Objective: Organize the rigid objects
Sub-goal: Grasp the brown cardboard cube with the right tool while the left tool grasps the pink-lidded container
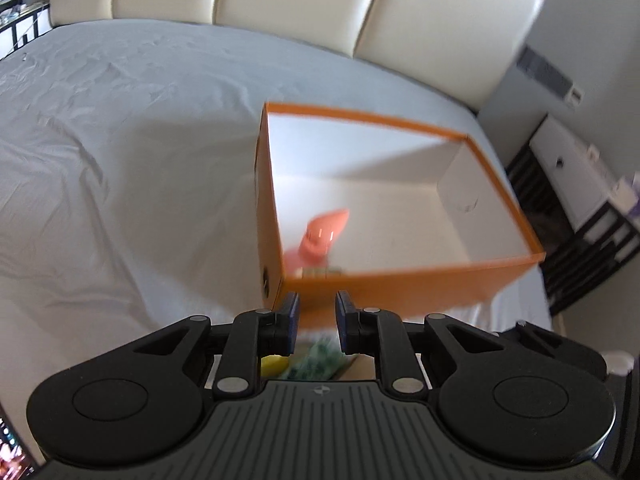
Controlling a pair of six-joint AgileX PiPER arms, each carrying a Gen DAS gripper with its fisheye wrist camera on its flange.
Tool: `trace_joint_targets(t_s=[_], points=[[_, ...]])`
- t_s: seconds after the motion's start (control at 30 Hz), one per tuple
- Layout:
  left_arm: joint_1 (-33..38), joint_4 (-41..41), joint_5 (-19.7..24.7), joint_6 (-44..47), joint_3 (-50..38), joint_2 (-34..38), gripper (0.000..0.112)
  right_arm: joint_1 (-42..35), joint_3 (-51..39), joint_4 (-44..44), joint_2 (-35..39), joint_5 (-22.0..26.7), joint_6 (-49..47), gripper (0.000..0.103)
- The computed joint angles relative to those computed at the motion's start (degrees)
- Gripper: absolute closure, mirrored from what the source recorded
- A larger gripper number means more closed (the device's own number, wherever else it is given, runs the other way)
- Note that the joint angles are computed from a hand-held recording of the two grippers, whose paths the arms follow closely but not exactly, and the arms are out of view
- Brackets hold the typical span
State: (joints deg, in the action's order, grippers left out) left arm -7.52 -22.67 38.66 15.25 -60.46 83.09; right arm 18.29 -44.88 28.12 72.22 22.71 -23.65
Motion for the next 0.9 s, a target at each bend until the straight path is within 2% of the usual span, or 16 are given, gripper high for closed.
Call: trace_joint_targets(t_s=[0.1,0.2,0.27,0.4,0.47,0.53,0.6,0.63,0.73,0.8,0.9], points=[[-1.12,4.19,1.57,-1.93,1.66,0.84,0.091,-0.9,3.01,7.06,2.1,0.7,-7.45,0.034],[-1.98,6.97,2.77,-3.84,2.19,3.32,0.09,-1.54,5.8,13.9,4.12,-0.76,-14.63,0.034],[-2.02,7.71,3.06,-4.54,2.17,4.87,0.088,-2.62,7.68,21.42,4.29,-0.96,-22.34,0.034],[-2.52,8.63,2.75,-5.09,2.22,5.34,0.085,-2.36,8.21,25.15,5.01,-1.05,-27.87,0.034],[-1.97,7.07,4.3,-3.69,1.71,5.21,0.084,-2.68,8.24,28.2,6.13,-0.71,-31.31,0.034],[-1.81,6.74,5.87,-3.18,1.06,5.11,0.079,-3.33,7.65,29.68,7.74,-0.12,-31.95,0.034],[-2.25,7.75,7.43,-3.57,0.57,4.71,0.059,-4.22,6.86,31.62,9.58,0.93,-32.4,0.034],[-2.65,8.54,7.94,-3.82,0.6,4.32,0.055,-4.3,6.66,32.39,10.09,1.02,-32.71,0.035],[-3.53,9.68,9.64,-2.76,0.98,2.66,0.049,-2.69,6.62,29.83,9.96,-0.78,-30.33,0.038],[-3.49,10.05,10.34,-2.08,1.59,1.43,0.039,-2.49,7.44,30.61,8.7,-1.37,-31.01,0.039],[-3.11,9.84,10.95,-1.2,2.58,0.43,0.033,-3.15,9.42,32.49,5.45,-1.82,-33.95,0.039]])
